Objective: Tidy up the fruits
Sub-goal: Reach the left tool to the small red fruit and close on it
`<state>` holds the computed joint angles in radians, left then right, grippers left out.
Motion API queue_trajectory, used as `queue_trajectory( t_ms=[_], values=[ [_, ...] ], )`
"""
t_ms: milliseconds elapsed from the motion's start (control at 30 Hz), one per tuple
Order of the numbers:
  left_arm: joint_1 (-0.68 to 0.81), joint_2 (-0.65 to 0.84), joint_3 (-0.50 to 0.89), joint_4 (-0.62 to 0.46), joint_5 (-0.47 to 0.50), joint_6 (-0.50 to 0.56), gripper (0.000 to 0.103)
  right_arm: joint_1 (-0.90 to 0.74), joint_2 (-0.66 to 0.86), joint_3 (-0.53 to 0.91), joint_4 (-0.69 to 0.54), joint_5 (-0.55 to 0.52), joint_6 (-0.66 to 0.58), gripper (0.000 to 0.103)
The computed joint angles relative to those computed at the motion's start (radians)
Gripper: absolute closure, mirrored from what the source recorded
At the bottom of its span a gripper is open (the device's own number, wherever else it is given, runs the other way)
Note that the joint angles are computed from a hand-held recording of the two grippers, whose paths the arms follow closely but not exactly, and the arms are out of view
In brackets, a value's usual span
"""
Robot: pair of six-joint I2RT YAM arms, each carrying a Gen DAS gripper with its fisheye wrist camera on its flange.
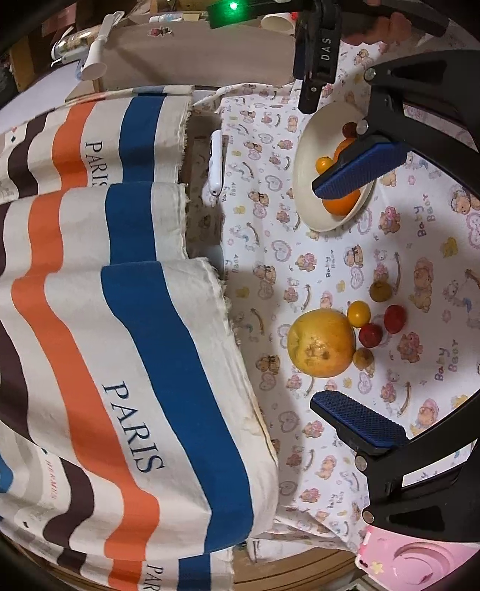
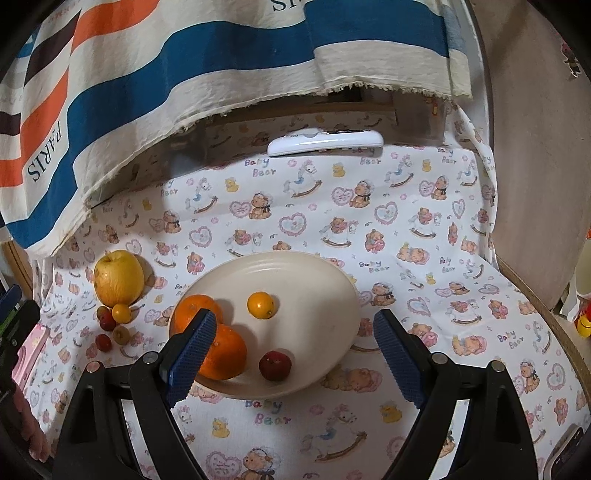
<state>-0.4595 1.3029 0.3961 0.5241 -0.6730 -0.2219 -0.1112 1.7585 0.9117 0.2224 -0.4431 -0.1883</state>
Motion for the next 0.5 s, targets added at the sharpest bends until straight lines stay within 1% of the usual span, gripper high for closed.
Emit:
queue_trajectory(
  t_ms=[100,267,367,500],
  values=[
    [0.025,-0.024,0.007,-0.044,0.013,-0.031,0.0,-0.002,-0.006,-0.007,0.01,-0.004,0.002,0.015],
    [0.126,-0.058,0.048,-0.199,0.099,-0.13,0.0,-0.007,-0.011,-0.024,0.044,-0.016,0.023,0.015],
    [0.182,-0.044,0.07,-0.251,0.138,-0.162,0.0,-0.002,-0.002,-0.014,0.027,-0.018,0.015,0.015],
    [0.23,0.0,0.117,-0.333,0.184,-0.179,0.0,0.005,0.01,0.0,-0.003,-0.025,0.007,0.015]
  ],
)
